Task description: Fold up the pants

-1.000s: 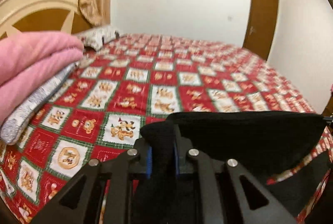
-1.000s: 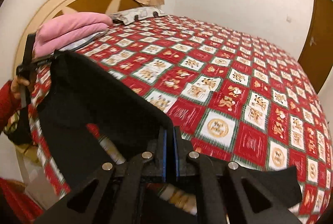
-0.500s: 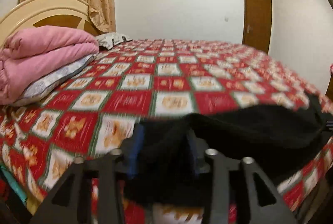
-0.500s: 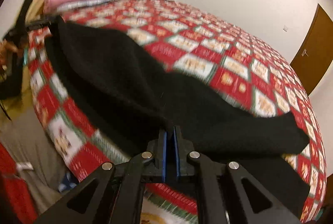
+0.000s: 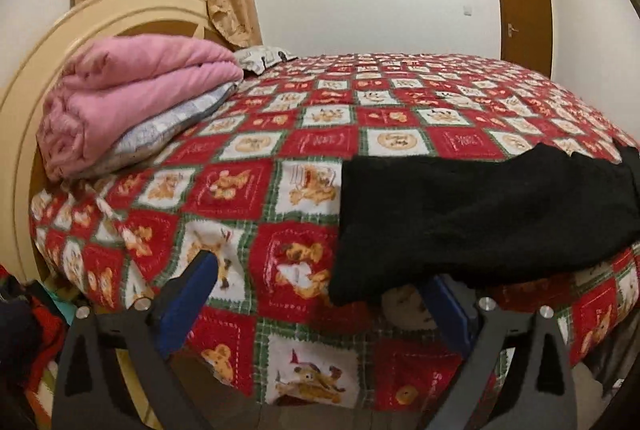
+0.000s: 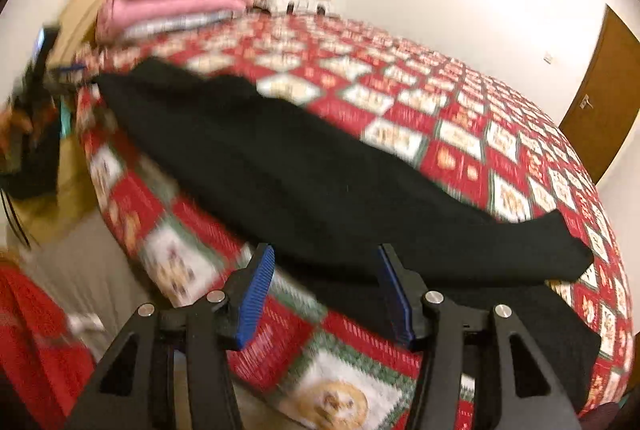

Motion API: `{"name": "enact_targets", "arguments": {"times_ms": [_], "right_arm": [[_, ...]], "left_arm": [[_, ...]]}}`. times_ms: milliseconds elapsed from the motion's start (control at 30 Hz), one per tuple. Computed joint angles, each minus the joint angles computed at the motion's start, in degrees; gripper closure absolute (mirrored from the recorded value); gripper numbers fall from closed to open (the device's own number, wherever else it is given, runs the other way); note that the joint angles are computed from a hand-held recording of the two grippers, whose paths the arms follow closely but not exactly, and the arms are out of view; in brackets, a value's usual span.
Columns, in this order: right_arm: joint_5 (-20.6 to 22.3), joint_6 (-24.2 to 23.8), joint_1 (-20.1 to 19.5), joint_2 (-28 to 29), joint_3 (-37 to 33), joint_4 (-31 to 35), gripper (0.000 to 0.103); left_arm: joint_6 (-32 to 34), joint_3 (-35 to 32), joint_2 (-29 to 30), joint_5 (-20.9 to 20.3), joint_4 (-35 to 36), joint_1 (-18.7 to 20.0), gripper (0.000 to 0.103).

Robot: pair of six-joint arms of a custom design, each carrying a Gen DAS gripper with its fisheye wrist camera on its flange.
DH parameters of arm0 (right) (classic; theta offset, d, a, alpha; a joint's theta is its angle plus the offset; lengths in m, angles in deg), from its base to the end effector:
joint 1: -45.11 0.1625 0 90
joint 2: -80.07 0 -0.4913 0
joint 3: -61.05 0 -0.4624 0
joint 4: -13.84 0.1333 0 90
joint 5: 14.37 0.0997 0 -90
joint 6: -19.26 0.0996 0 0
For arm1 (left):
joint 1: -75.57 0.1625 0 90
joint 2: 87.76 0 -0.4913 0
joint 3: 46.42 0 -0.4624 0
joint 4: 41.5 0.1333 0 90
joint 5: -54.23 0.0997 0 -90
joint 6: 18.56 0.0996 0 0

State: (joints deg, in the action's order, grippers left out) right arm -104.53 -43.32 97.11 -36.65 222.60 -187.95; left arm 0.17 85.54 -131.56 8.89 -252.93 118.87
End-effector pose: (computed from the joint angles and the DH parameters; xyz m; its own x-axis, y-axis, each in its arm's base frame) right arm -0.0415 -0.2692 0.3281 -0.5760 0.0107 0.8174 -0.5871 0.6903 -0.4228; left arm -0.2184 -0.4852 0.0358 -0.5324 0.4239 -0.7327 0.8230 0.4617 -0.3308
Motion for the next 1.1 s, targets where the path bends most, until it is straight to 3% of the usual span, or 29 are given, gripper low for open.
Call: {"name": "enact_targets", "arguments": {"times_ms": [133,233,367,533,700,800,900,967,1100], "right_arm": [[-3.81,4.34,6.73,6.15,-2.73,-2.25,0.049],[-7.05,6.35,11.03,10.24,-4.1,-3.22,0.049],[-4.33,10.3,13.33,10.17,-7.02,3.7,0.049],[-1.82,15.67,16.52,15.87,-14.24,9.67,0.048],[-0.81,20.62,17.93,23.96,-21.45,14.46,0.048],[-1.98,22.24,19.0,28.58,-24.75,16.51,0.048],[-5.18,23.06,20.47,31.88,-26.82,19.06,0.048],[-4.04,22.8,20.39,31.46,-26.73,22.07,0.048],[-2.24,20.85,19.54,29.39,-26.22,27.55,0.048]], "left_arm": [[8.45,-3.62,5.05,5.08,-1.52,-0.89,0.003],[7.89,-4.06,5.38,2.96,-0.34,-0.23,0.003],[5.14,-1.46,3.17,-1.32,0.29,0.69,0.003],[4.97,1.35,0.68,0.76,6.48,1.62,0.003],[-6.03,3.99,-6.4,-8.34,10.8,3.06,0.003],[-12.6,3.85,-7.79,-12.21,11.23,3.14,0.003],[-12.62,3.19,-6.92,-12.34,12.18,1.94,0.003],[-11.61,3.11,-6.18,-11.83,12.08,1.18,0.003],[-11.95,2.62,-5.66,-14.92,13.35,1.68,0.003]]}}
